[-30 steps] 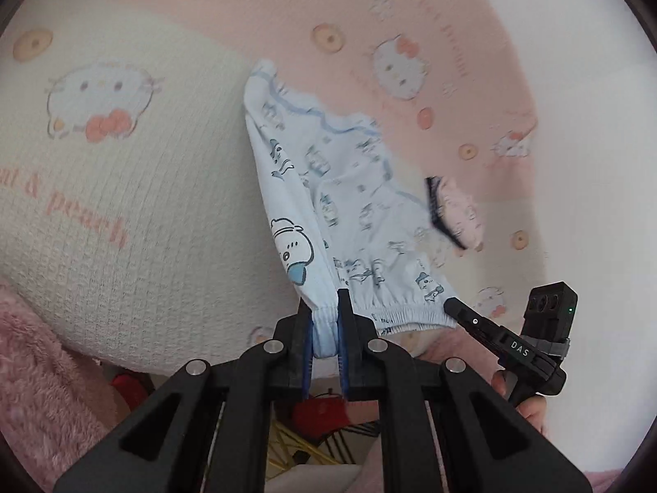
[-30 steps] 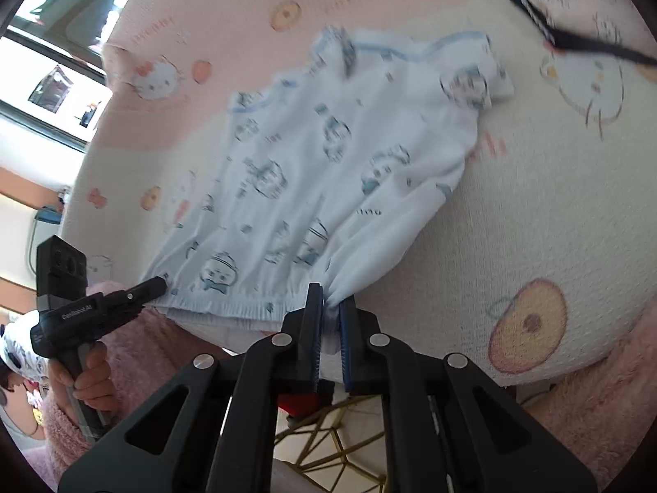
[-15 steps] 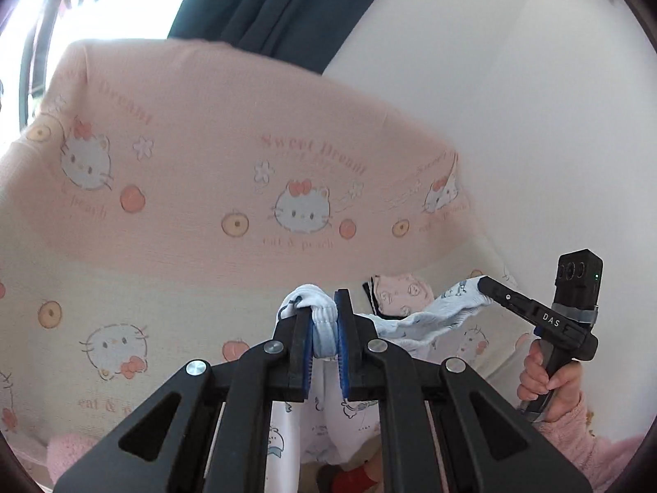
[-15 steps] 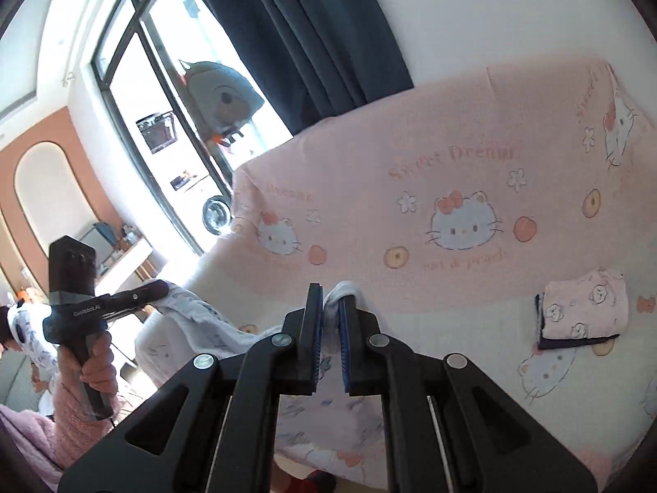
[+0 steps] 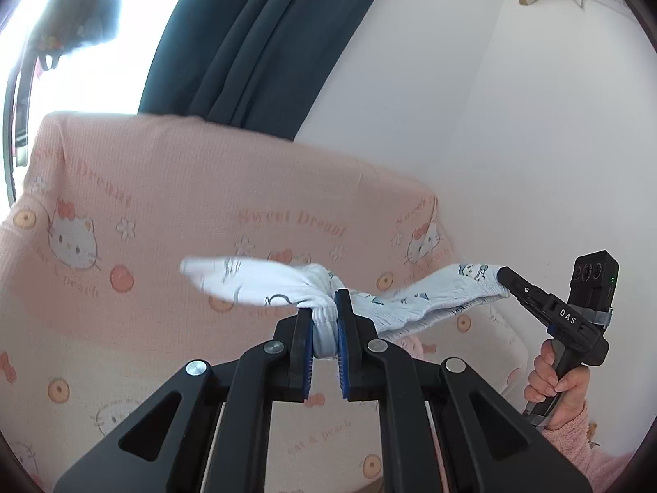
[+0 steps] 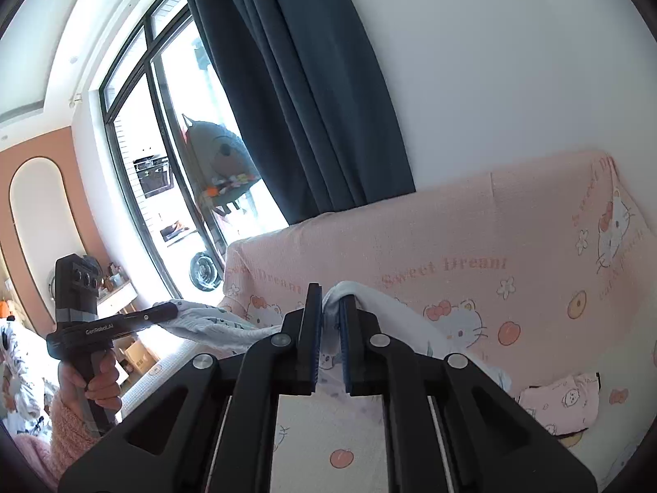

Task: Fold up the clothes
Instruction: 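Lower the pajama top onto the sofa with both grippers and release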

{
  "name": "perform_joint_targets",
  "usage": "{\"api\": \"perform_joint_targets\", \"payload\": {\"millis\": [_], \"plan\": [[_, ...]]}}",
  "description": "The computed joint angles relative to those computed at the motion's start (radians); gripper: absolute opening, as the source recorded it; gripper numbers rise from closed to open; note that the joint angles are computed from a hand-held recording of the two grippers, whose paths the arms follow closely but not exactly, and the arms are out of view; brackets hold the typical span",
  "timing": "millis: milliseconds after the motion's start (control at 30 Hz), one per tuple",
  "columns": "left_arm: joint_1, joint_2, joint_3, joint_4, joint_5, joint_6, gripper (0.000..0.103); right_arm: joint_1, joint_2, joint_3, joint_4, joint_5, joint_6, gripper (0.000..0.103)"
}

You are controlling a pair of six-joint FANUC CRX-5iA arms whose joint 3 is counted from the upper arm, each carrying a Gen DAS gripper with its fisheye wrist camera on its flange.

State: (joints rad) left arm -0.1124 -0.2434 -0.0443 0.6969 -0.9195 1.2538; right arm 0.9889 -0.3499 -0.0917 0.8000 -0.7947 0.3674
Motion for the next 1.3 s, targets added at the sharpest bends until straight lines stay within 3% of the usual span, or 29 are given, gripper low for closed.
{"api": "perform_joint_targets", "payload": {"millis": [133, 233, 400, 600, 767, 833, 867, 1133, 1300], "plan": [[-0.013, -0.003, -0.207, -0.049, -0.031, 0.095, 0.010, 0.021, -0.042, -0.175, -0.087, -0.006, -0.100, 0.007], [-0.024, 0.060, -0.336, -0.098, -0.058, 0.183, 0.010, 0.012, -0.023, -0.277, -0.266, -0.012, -0.128, 0.007], [-0.065, 0.193, -0.415, -0.231, -0.079, 0.304, 0.010, -0.067, 0.092, -0.341, -0.684, 0.005, -0.015, 0.007], [-0.062, 0.199, -0.437, -0.232, -0.087, 0.286, 0.010, -0.058, 0.170, -0.353, -0.783, -0.060, 0.049, 0.008], [-0.080, 0.212, -0.414, -0.285, -0.105, 0.321, 0.013, -0.074, 0.174, -0.352, -0.807, -0.076, 0.064, 0.011], [-0.086, 0.216, -0.406, -0.314, -0.109, 0.352, 0.025, -0.070, 0.163, -0.368, -0.794, -0.065, 0.046, 0.013], [-0.084, 0.210, -0.408, -0.317, -0.108, 0.361, 0.026, -0.065, 0.156, -0.376, -0.776, -0.063, 0.029, 0.013], [-0.061, 0.138, -0.421, -0.269, -0.075, 0.315, 0.027, -0.004, 0.087, -0.423, -0.536, -0.114, -0.163, 0.013], [-0.066, 0.170, -0.352, -0.315, -0.129, 0.294, 0.027, 0.015, 0.094, -0.401, -0.513, -0.095, -0.248, 0.013]]}}
